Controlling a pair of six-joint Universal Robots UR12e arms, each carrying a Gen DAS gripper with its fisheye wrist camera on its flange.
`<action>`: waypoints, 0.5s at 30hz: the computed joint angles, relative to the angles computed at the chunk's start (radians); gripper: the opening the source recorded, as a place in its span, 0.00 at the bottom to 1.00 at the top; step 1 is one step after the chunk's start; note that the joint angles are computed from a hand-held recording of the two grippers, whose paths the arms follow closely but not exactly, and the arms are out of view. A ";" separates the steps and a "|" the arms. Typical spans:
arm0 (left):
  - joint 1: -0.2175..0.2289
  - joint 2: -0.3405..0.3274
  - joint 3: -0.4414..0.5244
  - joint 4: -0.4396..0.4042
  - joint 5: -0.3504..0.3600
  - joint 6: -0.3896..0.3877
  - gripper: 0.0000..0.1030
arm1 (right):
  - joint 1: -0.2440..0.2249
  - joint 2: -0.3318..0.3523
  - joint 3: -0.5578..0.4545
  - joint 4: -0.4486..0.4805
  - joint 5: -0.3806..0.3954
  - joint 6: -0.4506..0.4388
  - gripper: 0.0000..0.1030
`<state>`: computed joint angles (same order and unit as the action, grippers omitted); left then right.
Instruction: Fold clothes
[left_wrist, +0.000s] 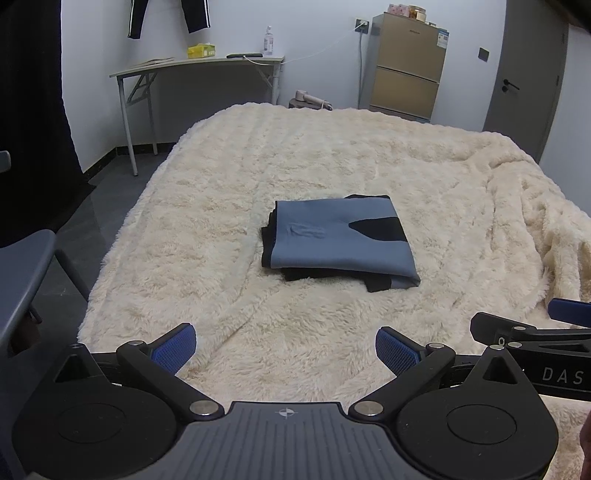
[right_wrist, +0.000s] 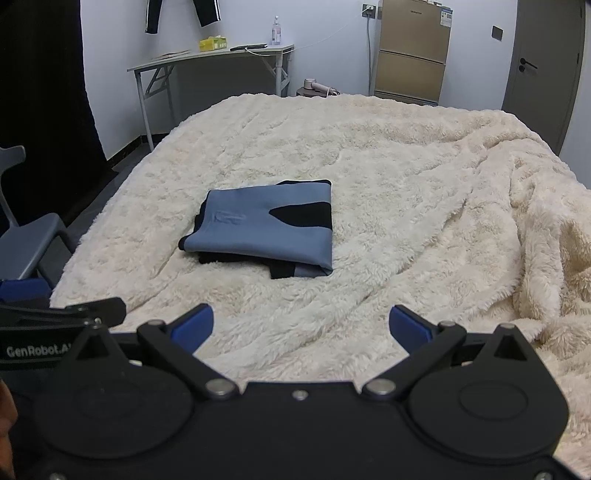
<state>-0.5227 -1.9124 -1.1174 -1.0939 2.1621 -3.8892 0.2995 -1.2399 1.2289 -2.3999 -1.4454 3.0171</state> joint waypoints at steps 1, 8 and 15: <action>-0.001 -0.001 0.001 -0.002 0.002 0.000 1.00 | 0.000 0.000 0.000 0.000 0.001 0.001 1.00; -0.001 -0.004 0.009 -0.013 0.005 -0.003 1.00 | -0.005 0.001 -0.002 0.005 0.011 0.003 1.00; 0.000 -0.004 0.013 -0.018 0.004 -0.006 1.00 | -0.006 0.003 -0.006 0.010 0.016 0.008 1.00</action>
